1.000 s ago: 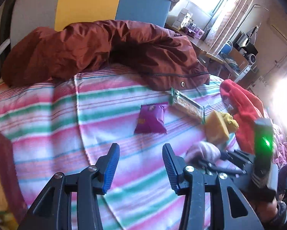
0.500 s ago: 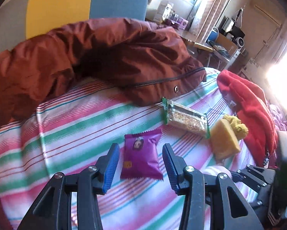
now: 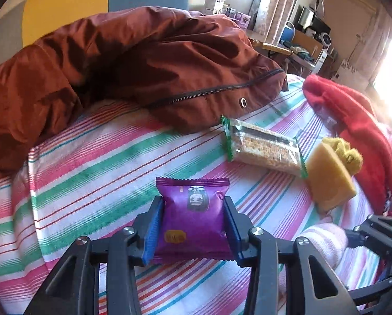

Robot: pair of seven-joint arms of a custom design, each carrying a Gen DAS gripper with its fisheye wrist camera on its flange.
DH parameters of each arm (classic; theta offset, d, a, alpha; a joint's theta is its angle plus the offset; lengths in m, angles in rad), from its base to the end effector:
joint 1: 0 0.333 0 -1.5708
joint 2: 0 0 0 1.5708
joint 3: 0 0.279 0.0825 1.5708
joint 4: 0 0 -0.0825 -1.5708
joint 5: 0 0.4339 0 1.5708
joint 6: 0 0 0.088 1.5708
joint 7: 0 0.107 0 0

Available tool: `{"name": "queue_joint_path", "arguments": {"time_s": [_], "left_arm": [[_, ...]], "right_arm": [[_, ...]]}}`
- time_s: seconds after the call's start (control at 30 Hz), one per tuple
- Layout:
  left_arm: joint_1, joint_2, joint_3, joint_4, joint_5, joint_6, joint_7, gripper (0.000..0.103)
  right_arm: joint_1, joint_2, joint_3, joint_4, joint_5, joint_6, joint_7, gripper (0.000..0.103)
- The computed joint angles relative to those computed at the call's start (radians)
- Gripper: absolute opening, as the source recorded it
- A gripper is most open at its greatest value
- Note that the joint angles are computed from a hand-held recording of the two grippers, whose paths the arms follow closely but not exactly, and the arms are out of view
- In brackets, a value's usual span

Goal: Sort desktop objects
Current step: 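Grasp the pink striped sock with the right gripper while the left grasps the purple cookie packet, then carry the pink sock and purple cookie packet over the gold tray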

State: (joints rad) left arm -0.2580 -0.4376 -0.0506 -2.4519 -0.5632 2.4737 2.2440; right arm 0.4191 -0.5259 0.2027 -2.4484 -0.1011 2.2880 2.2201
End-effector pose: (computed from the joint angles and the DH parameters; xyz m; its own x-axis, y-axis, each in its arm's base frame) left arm 0.4863 -0.1536 0.4515 -0.6083 -0.7796 0.1492 -0.7031 0.4421 -0.5569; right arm 0.3982 0.2836 0.4705 0.0267 -0.9984 -0.0491 -0.9223 -0.0057 -0.3864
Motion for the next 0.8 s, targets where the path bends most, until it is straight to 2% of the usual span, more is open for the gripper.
{"name": "queue_joint_path", "arguments": {"time_s": [0.13, 0.37, 0.53, 0.67, 0.8], "left_arm": [[0.002, -0.025, -0.009, -0.03, 0.021, 0.027, -0.012, 0.043], [0.009, -0.1, 0.0, -0.088, 0.048, 0.006, -0.088, 0.042], [0.025, -0.213, 0.01, -0.172, 0.088, -0.021, -0.166, 0.042], [0.039, -0.335, 0.016, -0.263, 0.132, -0.032, -0.217, 0.042], [0.05, -0.454, 0.019, -0.343, 0.176, -0.053, -0.267, 0.042]], "right_arm": [[0.0, 0.011, 0.006, 0.007, -0.01, 0.0, 0.004, 0.053], [-0.001, 0.027, 0.003, 0.012, -0.016, 0.023, 0.005, 0.052], [0.031, -0.006, -0.018, -0.022, 0.03, 0.086, -0.056, 0.051], [0.032, 0.017, 0.009, 0.001, 0.0, 0.057, -0.102, 0.051], [0.035, 0.018, 0.009, -0.003, 0.005, 0.073, -0.108, 0.05]]}}
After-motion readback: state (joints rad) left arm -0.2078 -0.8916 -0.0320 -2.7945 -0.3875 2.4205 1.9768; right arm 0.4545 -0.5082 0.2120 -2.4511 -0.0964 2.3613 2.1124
